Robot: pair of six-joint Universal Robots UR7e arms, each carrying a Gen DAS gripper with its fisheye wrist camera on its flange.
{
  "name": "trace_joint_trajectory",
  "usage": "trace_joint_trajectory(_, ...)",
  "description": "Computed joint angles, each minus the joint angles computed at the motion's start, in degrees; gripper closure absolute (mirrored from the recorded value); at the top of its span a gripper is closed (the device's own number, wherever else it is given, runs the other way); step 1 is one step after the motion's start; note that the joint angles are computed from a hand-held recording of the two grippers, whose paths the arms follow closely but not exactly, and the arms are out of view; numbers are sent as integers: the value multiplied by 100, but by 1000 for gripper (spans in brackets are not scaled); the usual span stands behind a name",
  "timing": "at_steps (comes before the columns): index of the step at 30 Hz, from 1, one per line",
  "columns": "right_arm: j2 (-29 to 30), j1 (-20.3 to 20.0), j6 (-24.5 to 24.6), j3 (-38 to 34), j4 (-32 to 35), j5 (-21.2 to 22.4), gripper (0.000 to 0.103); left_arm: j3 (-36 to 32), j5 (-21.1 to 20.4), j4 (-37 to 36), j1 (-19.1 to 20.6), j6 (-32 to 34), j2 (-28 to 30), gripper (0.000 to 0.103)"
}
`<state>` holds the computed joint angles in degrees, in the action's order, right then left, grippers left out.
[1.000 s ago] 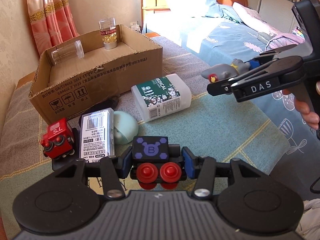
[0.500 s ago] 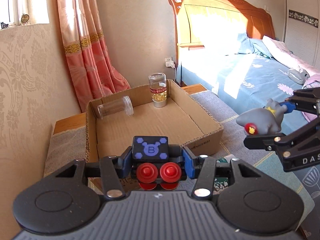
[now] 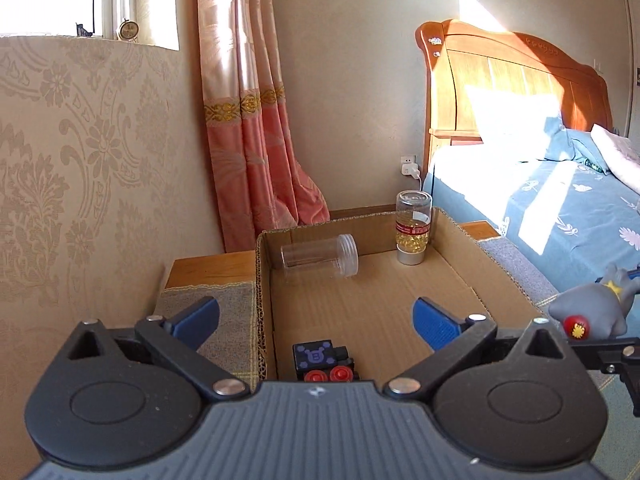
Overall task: Organize rigid objects
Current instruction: 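Lower the toy car into the box with the left gripper while the right drops the grey toy there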
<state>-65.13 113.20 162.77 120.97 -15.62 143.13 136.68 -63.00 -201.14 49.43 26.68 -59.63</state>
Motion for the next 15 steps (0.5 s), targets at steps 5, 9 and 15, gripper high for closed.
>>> trace_joint_trajectory(5,108,-60,-27,-185,75,23,23,352,-220,335,143,-369,-408,1)
trace_joint_trajectory(9,181,-158,-64,-386,166,4,23,659,-199,185,181,-447,-624,1)
trace_joint_trajectory(15,321,-373,-132,-843,415,-118,22,1021,-28,-106,164,-382,-810,1)
